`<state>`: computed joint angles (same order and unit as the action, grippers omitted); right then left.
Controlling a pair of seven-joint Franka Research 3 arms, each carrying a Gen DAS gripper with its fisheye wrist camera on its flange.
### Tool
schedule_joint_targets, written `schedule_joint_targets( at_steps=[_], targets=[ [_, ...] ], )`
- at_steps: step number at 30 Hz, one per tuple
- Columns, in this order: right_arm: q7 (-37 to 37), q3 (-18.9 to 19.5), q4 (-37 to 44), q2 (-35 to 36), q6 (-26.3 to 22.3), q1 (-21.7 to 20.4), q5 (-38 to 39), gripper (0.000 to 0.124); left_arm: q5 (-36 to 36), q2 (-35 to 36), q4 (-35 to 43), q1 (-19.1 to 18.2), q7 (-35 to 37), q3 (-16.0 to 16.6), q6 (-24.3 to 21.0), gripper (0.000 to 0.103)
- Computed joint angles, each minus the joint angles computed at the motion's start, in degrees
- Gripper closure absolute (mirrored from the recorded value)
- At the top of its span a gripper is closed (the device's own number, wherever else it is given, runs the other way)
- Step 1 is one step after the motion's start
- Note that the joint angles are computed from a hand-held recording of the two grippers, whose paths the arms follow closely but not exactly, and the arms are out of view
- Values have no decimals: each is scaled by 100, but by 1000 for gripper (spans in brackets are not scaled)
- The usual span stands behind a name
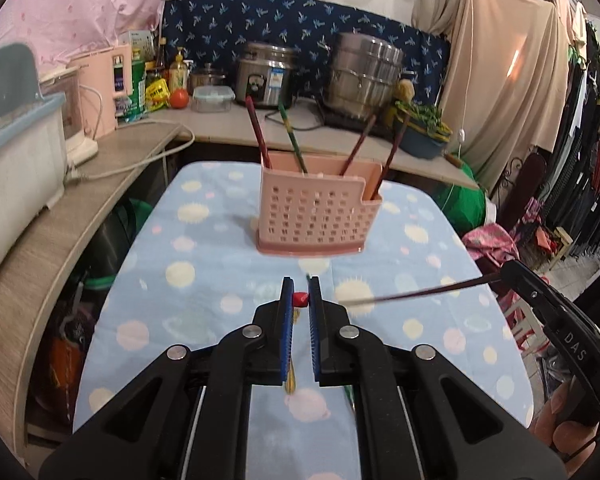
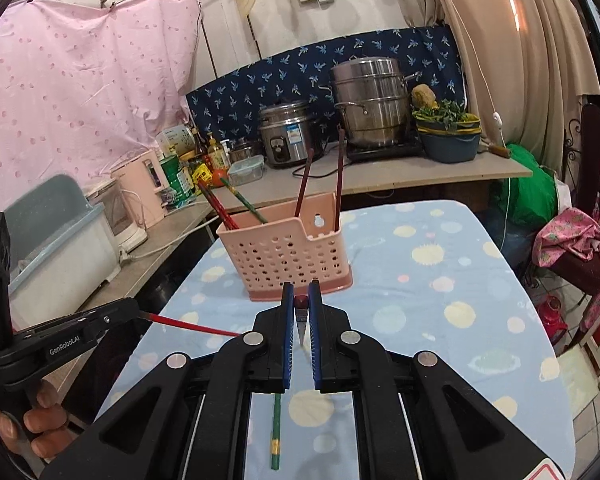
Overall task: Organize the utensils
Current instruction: 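Lift both held chopsticks and carry them over the pink holder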
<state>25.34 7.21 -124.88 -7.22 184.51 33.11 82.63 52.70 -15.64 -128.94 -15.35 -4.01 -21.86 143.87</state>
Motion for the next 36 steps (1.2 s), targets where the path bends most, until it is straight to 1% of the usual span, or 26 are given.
schedule_joint_targets(
  at_steps=[3,6,11,18,21,24,27,28,32,34,36],
  targets=[
    [196,4,243,162,-28,-58,-273,117,80,82,184,91,67,78,50,96],
    [579,18,436,303,-107,-147,-693,117,151,155,346,154,122,130,87,96],
    [1001,55,879,556,-196,-310,-1127,117,239,260,645,258,294,221,134,96],
    [1057,220,1760,972,-264,-595,-1199,117,285,511,1186,393,590,377,212,96],
    [1048,342,2265,1219,-255,-734,-1222,117,431,622,1487,448,652,409,93,96],
    [1418,431,2734,1496,-182,-827,-1674,117,564,733,1797,487,719,471,36,96],
    [2025,421,3205,1789,-201,-849,-2280,117,707,840,2096,510,776,533,-4,96],
    [2243,386,3338,1880,-214,-834,-2505,117,778,886,2224,518,791,548,-13,96],
    [3324,-24,3931,2342,-274,-539,-3614,117,1066,1103,2669,508,842,605,-124,96],
    [3889,-333,4191,2575,-399,-325,-4145,117,1110,1225,2831,485,887,665,-148,96],
    [4271,-477,4412,2807,-520,-237,-4488,117,1124,1355,2931,473,890,744,-124,96]
  ],
)
